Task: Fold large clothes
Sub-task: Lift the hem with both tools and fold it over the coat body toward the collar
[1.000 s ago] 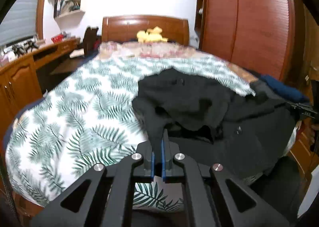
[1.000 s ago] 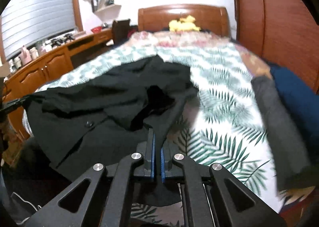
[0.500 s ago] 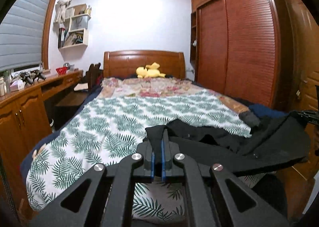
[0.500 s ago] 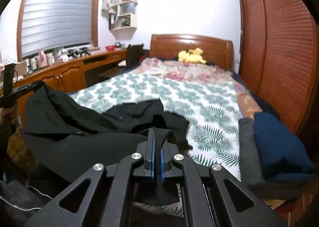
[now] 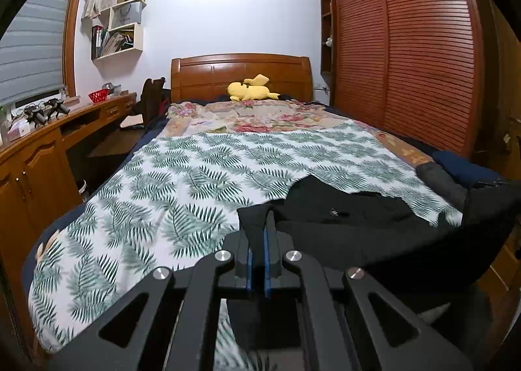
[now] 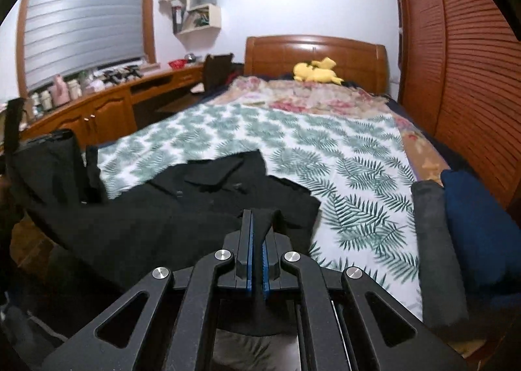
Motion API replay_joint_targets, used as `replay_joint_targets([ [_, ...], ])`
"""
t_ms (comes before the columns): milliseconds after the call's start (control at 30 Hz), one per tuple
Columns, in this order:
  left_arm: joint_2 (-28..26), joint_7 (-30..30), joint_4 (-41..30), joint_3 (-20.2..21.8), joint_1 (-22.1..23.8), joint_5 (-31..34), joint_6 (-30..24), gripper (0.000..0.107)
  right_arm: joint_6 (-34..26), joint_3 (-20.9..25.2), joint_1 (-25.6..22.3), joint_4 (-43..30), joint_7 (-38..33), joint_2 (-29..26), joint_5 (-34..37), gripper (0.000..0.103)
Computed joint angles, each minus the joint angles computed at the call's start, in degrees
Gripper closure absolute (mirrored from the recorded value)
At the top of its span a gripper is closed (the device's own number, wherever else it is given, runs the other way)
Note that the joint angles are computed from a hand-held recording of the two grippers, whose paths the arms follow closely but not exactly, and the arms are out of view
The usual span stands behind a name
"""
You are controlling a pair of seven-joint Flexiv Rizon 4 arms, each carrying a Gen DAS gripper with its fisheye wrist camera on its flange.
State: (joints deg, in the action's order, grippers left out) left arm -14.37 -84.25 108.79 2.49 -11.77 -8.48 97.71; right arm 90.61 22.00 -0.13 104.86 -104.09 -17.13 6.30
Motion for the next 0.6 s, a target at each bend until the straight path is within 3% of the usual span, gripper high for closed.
replay_joint_targets([
  [67, -3.4, -0.9, -3.8, 2.2, -1.7, 0.2, 0.1, 0.105, 0.4, -4.8, 3.8, -2.3, 2.8, -2.9, -3.1, 0.102],
  [133, -6.7, -0.7, -7.2, 1.0, -0.5, -0.6, 0.4, 0.105, -0.1, -7.6, 5.8, -6.1, 5.1, -6.7, -5.9, 0.102],
  [433, -20.2, -2.2, -27.3, 5.7, -2.2, -3.4, -3.2, 0.105, -4.1, -14.6, 9.4, -27.2, 13.5, -22.4, -15.6, 0.102],
  [533, -22.5, -1.5, -30.7, 2.3, 0.6, -3.8, -3.0, 0.105, -7.1, -17.6, 10.6, -36.2, 17.3, -27.6, -17.4, 0.102],
  [600, -23.2, 2.4, -31.0, -4.3, 4.6, -5.3, -2.4, 0.105, -10.3, -17.9, 10.4, -42.3, 19.3, -30.9, -18.0, 0.102],
])
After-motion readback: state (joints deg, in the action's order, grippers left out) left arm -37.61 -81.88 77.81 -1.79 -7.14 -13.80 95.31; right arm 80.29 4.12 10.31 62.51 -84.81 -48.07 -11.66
